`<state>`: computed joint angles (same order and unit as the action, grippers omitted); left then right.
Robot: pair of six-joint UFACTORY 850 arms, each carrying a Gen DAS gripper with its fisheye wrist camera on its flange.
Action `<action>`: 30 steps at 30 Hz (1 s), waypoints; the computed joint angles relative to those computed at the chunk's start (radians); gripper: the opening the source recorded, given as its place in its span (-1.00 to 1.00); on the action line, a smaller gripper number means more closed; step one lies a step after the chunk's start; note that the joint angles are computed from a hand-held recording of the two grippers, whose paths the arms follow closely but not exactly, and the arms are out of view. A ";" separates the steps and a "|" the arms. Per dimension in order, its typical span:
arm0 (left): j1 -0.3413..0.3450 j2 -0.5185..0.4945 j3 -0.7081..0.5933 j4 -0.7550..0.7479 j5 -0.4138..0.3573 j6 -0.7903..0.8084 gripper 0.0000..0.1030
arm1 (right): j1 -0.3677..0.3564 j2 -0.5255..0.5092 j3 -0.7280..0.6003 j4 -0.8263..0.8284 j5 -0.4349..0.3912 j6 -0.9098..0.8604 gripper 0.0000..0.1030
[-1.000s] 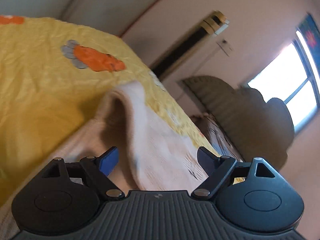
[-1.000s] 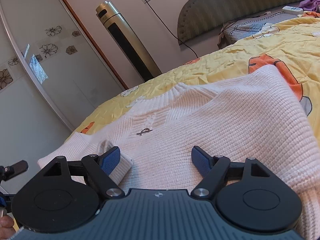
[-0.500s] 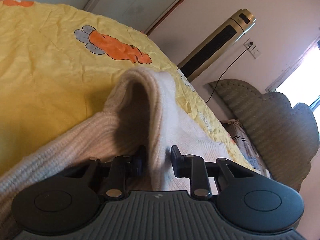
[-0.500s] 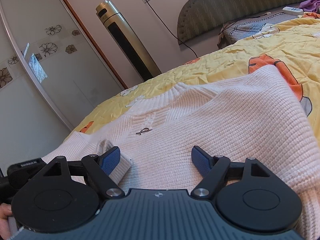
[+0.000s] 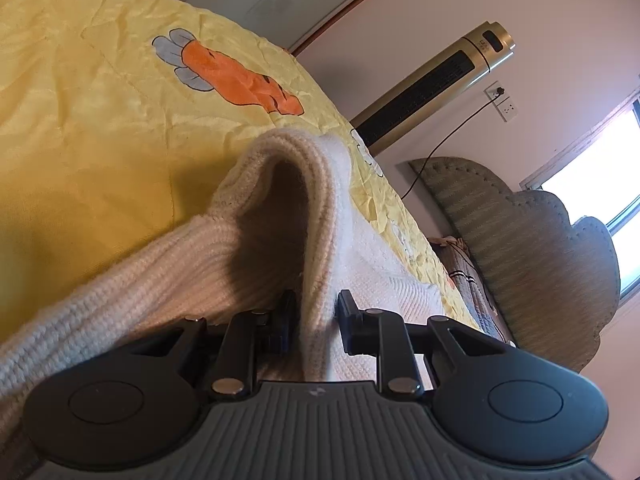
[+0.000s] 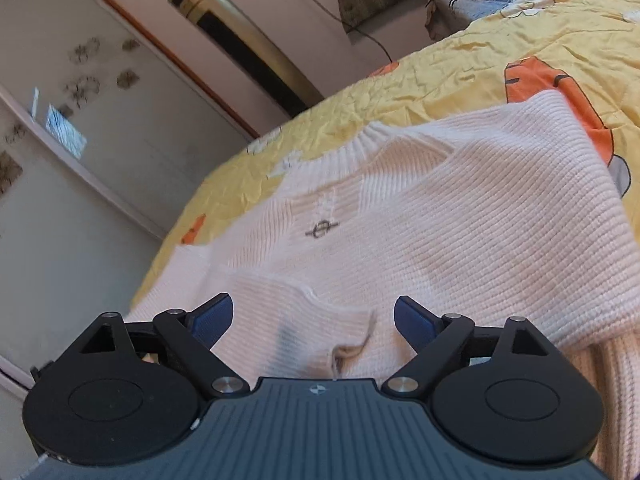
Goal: Fold small clothes
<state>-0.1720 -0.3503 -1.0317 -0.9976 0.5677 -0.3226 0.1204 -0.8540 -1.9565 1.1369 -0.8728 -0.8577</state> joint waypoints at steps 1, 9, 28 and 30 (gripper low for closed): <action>0.003 0.003 0.004 0.018 -0.005 -0.024 -0.57 | 0.005 -0.002 -0.010 -0.040 -0.020 0.020 0.75; 0.014 0.012 0.022 0.087 -0.014 -0.118 -0.57 | 0.064 0.024 0.010 -0.193 0.043 0.113 -0.72; 0.012 0.022 0.025 0.103 -0.030 -0.120 -0.55 | -0.007 -0.005 -0.112 -0.443 0.215 0.376 -0.79; 0.005 0.020 0.018 0.062 -0.023 -0.066 -0.55 | -0.009 0.015 -0.077 -0.386 0.229 0.309 -0.79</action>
<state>-0.1672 -0.3301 -1.0140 -0.9351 0.5447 -0.3884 0.1114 -0.8395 -2.0336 0.7509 -0.6441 -0.5490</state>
